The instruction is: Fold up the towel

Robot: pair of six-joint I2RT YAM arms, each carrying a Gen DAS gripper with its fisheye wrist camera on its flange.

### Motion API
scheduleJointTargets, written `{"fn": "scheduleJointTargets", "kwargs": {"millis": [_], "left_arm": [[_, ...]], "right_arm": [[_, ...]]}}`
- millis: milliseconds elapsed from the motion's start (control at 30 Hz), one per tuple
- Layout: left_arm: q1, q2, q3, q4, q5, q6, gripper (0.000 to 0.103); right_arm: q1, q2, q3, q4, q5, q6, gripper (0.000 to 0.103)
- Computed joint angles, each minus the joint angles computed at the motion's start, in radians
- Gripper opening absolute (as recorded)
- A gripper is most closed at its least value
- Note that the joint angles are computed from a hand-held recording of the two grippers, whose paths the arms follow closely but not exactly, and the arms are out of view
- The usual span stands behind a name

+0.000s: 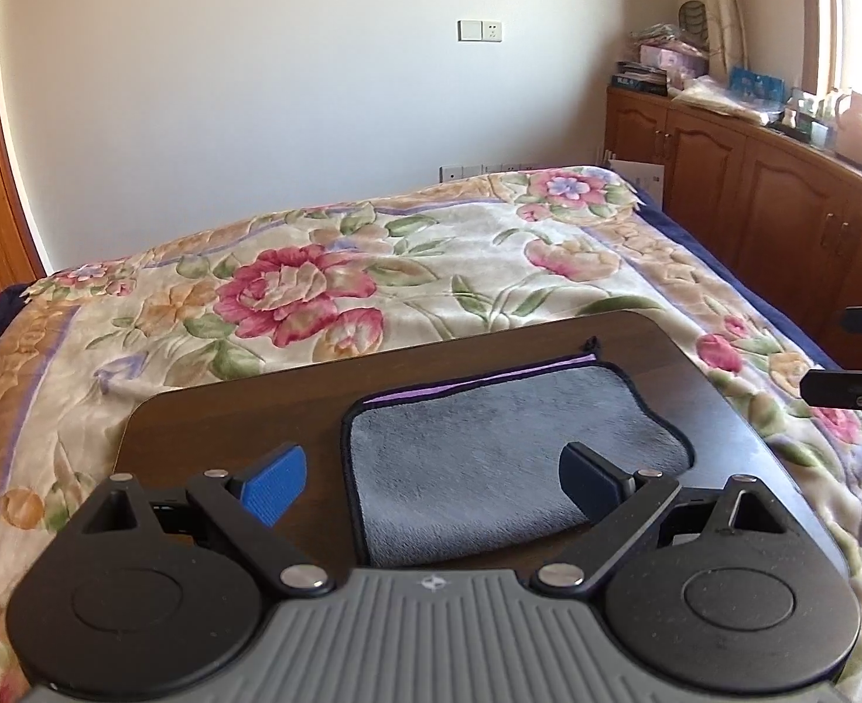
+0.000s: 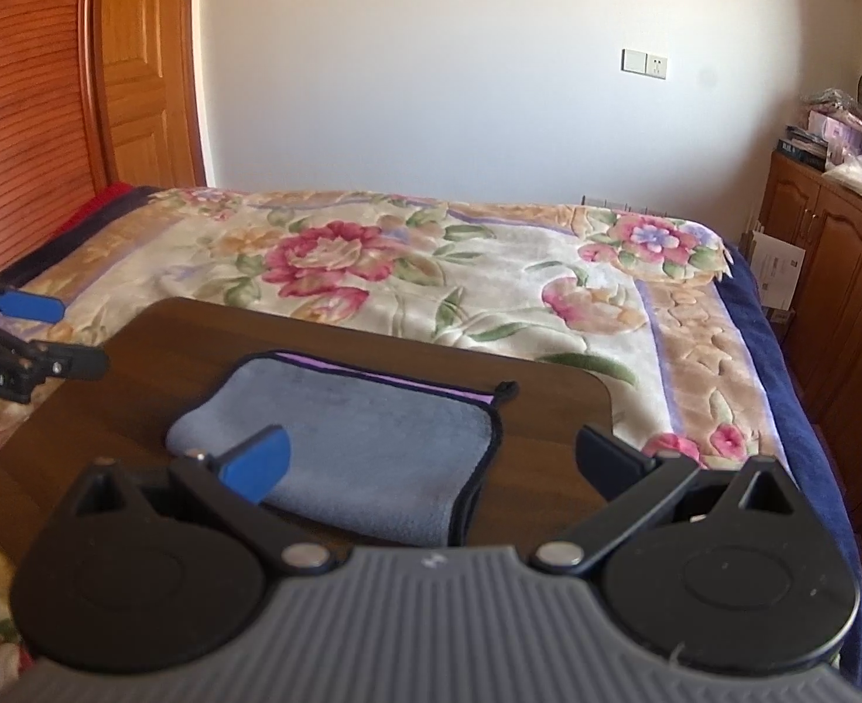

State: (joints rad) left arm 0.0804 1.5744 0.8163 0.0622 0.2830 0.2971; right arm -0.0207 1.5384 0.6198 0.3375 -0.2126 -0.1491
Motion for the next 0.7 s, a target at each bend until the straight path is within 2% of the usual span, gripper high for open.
{"fn": "scheduleJointTargets", "kwargs": {"millis": [300,700], "left_arm": [[0.018,-0.15,-0.088,-0.049,0.019,0.013,0.093],[0.045,-0.265,-0.207,-0.061,0.039,0.054,0.096]], "right_arm": [[0.019,-0.148,-0.091,-0.035,0.003,0.013,0.103],[0.068,-0.213,-0.181,-0.018,0.038,0.047,0.103]]}}
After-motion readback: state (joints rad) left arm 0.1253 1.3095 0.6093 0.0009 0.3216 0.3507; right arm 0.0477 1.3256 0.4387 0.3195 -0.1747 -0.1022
